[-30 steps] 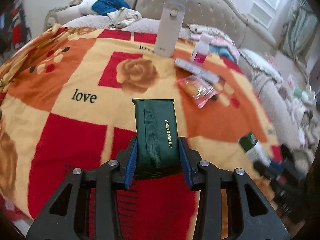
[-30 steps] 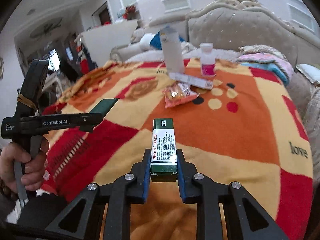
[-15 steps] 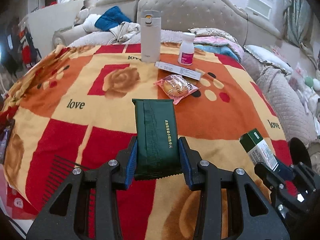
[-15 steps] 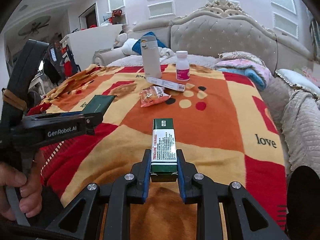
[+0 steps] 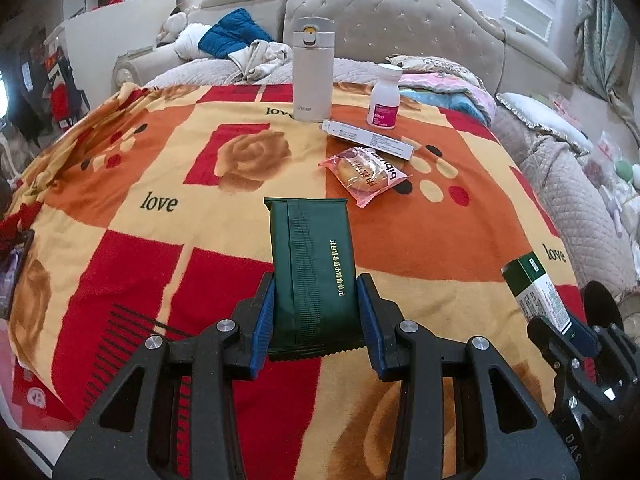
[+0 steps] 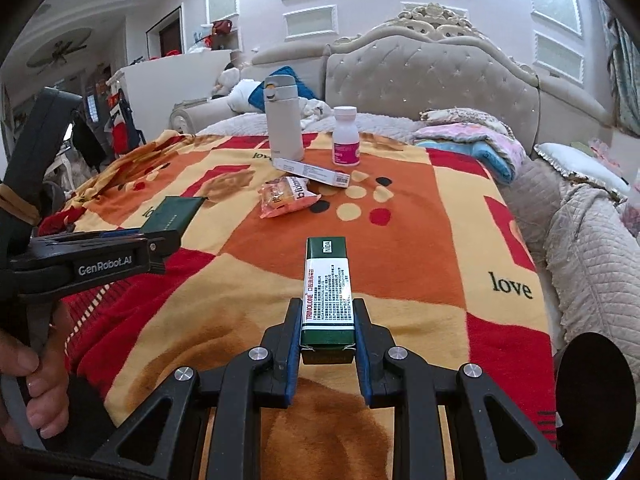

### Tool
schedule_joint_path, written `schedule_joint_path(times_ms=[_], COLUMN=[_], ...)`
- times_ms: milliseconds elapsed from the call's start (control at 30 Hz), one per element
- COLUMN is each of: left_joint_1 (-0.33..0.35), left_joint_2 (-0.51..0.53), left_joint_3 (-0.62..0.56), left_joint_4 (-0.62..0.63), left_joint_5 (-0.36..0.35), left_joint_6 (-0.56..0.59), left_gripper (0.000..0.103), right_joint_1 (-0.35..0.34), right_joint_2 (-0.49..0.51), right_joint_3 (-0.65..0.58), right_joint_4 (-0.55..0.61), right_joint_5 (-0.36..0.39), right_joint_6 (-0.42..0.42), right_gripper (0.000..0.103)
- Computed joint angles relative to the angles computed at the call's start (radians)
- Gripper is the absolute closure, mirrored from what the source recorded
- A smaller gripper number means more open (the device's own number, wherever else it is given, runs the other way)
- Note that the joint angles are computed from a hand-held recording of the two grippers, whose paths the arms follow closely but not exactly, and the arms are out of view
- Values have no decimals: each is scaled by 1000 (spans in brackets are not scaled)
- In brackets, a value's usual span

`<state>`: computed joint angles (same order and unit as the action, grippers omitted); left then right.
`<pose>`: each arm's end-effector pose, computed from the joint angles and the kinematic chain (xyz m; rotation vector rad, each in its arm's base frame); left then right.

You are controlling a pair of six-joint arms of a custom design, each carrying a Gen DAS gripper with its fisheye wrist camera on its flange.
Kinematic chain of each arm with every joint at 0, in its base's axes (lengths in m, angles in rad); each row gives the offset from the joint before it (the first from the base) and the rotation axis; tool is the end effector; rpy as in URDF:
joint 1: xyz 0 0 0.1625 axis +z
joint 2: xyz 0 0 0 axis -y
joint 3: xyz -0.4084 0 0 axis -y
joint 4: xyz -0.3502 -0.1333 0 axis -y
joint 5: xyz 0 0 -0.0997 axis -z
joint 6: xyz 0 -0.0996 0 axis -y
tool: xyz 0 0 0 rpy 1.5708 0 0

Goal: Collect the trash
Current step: 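Lift the green wallet and green-white box off the blanket with both tools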

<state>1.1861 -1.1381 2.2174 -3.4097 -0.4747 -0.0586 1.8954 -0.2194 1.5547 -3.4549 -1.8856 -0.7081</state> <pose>0.0405 -0.4913 0.2602 -0.1565 2.0557 -1.0488 0.2932 -0.5500 -0.1179 1.2094 -2.3708 0.6543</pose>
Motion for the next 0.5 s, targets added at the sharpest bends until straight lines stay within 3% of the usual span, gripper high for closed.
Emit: schedule_joint_path(times_ms=[500], left_joint_1=[-7], left_joint_2=[9], left_joint_3=[0], left_joint_4=[-9], left_joint_5=[15], left_joint_6=[12], left_gripper=[65], right_joint_1=[-1], right_joint_2=[-3], right_joint_3=[6], right_joint_4=[-18], right_joint_5=[-12], right_joint_6=[6], right_gripper=[81])
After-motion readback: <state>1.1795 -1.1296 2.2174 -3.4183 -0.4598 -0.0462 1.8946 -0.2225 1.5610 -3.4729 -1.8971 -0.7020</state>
